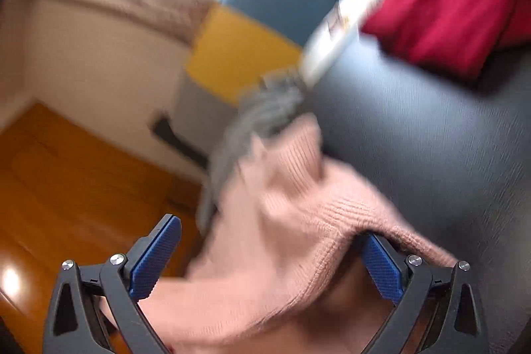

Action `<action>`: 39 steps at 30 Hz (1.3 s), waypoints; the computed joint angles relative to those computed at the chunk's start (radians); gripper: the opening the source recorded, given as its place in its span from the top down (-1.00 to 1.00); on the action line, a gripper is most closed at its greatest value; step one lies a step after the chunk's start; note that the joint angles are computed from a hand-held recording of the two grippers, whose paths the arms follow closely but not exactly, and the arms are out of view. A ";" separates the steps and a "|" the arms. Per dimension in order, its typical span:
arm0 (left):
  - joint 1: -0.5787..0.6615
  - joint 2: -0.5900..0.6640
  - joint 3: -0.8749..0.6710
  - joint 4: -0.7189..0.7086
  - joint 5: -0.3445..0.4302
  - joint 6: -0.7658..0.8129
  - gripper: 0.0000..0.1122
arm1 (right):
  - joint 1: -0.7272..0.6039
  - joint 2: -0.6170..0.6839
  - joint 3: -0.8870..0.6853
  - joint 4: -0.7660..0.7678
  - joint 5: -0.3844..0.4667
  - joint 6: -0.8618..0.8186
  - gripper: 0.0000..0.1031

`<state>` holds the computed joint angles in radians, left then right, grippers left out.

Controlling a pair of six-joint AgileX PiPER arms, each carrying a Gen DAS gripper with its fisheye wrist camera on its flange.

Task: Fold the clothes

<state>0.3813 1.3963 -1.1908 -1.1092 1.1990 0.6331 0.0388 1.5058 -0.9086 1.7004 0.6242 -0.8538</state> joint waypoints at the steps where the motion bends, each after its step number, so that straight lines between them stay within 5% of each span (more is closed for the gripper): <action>1: -0.006 -0.007 0.035 0.030 -0.013 -0.002 0.82 | -0.019 -0.023 0.011 -0.038 -0.005 0.044 -1.00; 7: -0.003 -0.001 0.287 0.202 -0.114 0.017 0.82 | -0.126 -0.131 0.026 -0.576 0.162 0.299 -0.96; 10: 0.008 0.017 0.371 0.205 -0.153 0.047 0.82 | -0.094 -0.154 -0.078 -0.787 0.150 0.384 -0.86; 14: 0.027 0.014 0.420 0.149 -0.167 0.104 0.82 | -0.015 0.021 -0.348 -0.881 0.147 0.396 -0.63; 20: 0.005 -0.009 0.430 0.126 -0.195 0.123 0.82 | 0.057 0.488 -0.933 -1.017 0.351 0.731 -0.62; 22: 0.003 0.000 0.430 0.125 -0.194 0.133 0.82 | 0.060 0.618 -1.108 -1.029 0.432 0.828 -0.40; 24: 0.014 0.005 0.424 0.126 -0.183 0.142 0.82 | 0.088 0.691 -1.238 -1.104 0.495 0.891 0.73; 26: 0.013 -0.011 0.411 0.127 -0.188 0.138 0.82 | 0.124 0.696 -1.270 -1.180 0.506 0.905 0.74; 31: 0.009 -0.036 0.263 0.071 -0.165 0.178 0.82 | 0.106 0.580 -1.172 -1.215 0.326 0.899 0.77; 37: -0.088 0.161 -0.008 0.215 -0.249 0.044 0.82 | 0.089 0.744 -1.431 -1.425 0.423 1.130 0.75; 39: -0.118 0.253 -0.078 0.325 -0.281 -0.064 0.82 | 0.057 0.771 -1.452 -1.380 0.437 1.147 0.51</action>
